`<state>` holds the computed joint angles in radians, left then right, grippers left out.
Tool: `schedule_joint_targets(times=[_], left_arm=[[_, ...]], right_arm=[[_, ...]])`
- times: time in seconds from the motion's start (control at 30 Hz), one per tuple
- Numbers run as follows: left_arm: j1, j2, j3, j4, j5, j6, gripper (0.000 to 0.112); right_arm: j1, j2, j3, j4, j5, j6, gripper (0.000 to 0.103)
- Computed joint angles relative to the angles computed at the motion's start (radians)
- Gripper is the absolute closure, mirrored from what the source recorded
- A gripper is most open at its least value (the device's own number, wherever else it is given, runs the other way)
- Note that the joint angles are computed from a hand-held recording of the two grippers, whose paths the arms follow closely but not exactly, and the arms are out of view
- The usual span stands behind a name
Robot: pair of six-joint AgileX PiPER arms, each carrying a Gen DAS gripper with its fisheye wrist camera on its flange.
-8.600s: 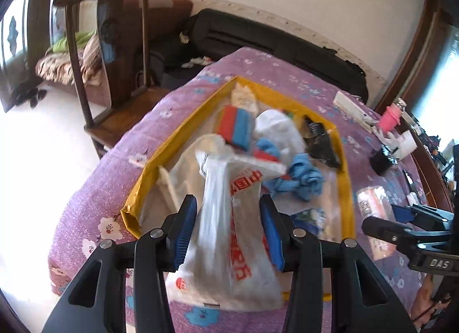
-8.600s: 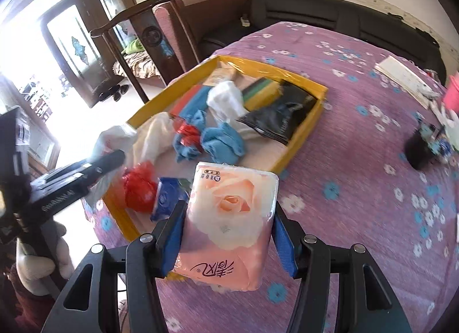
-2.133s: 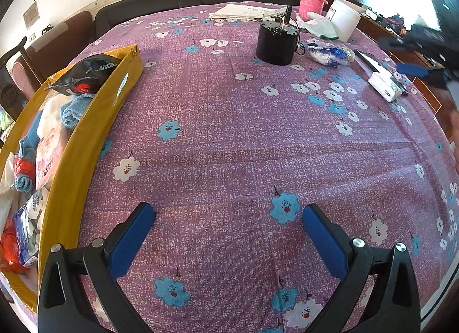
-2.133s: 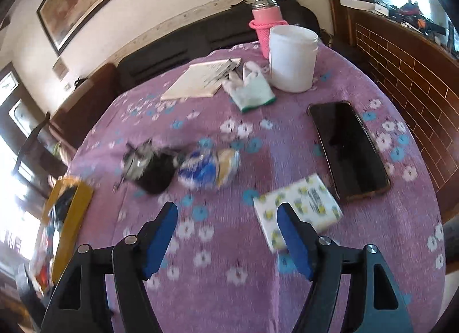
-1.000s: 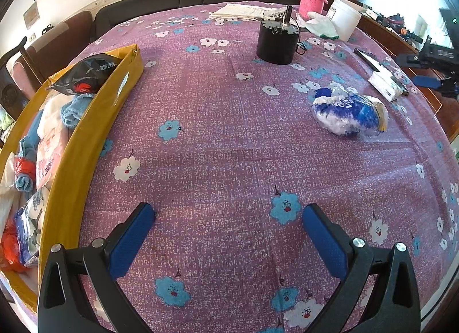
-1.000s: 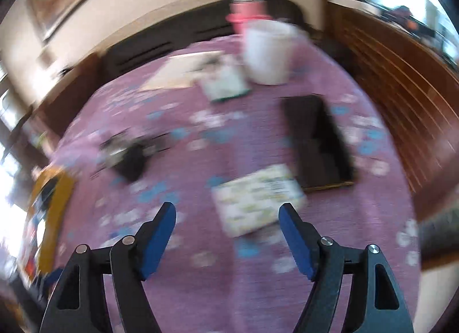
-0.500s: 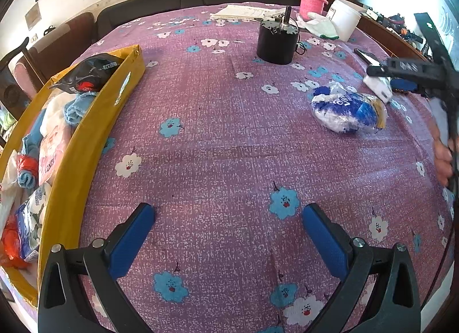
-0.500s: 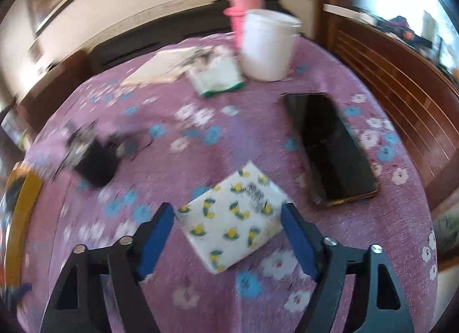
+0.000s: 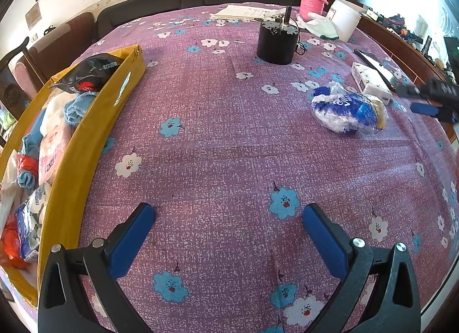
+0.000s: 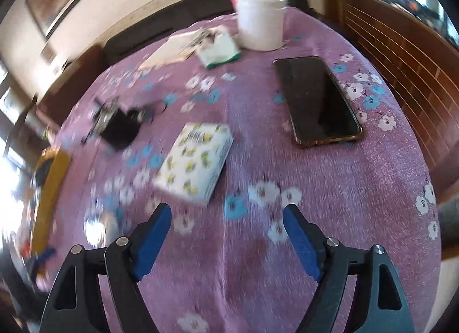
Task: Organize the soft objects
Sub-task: 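Grasp the white tissue pack with yellow print with the right tool, then move the left tool toward the blue-wrapped bag while right tool holds the tissue pack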
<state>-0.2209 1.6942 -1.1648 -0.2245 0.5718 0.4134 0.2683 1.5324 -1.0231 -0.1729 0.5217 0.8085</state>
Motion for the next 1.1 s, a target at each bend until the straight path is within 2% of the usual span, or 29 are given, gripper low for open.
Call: schedule_joint_targets(times=[0.13, 0.27, 0.33, 0.37, 0.43, 0.5, 0.6, 0.67, 1.1], left_arm=[[0.0, -0.001, 0.001, 0.0, 0.0, 0.0, 0.009], [0.001, 0.001, -0.002, 0.0, 0.001, 0.001, 0.009], [0.001, 0.002, -0.004, 0.0, 0.002, 0.001, 0.009], [0.0, 0.002, -0.003, 0.001, 0.001, -0.001, 0.009], [0.001, 0.003, -0.004, 0.0, 0.002, 0.001, 0.009], [0.001, 0.001, -0.003, -0.001, 0.002, 0.003, 0.009], [0.001, 0.002, -0.003, -0.001, 0.001, 0.002, 0.009], [0.0, 0.004, -0.005, 0.0, 0.001, 0.001, 0.009], [0.0, 0.002, -0.001, 0.0, -0.001, 0.001, 0.009]], right_arm=[[0.038, 0.127, -0.143, -0.103, 0.034, 0.151, 0.019], [0.074, 0.217, -0.221, -0.183, 0.066, 0.248, 0.018], [0.116, 0.244, -0.248, -0.293, 0.103, 0.337, 0.018], [0.132, 0.247, -0.248, -0.336, 0.115, 0.362, 0.019], [0.157, 0.247, -0.232, -0.43, 0.137, 0.432, 0.028], [0.15, 0.216, -0.184, -0.465, 0.106, 0.485, 0.042], [0.102, 0.15, -0.087, -0.457, -0.004, 0.524, 0.043], [0.081, 0.13, -0.061, -0.442, -0.04, 0.518, 0.043], [0.079, 0.13, -0.058, -0.453, -0.045, 0.529, 0.044]])
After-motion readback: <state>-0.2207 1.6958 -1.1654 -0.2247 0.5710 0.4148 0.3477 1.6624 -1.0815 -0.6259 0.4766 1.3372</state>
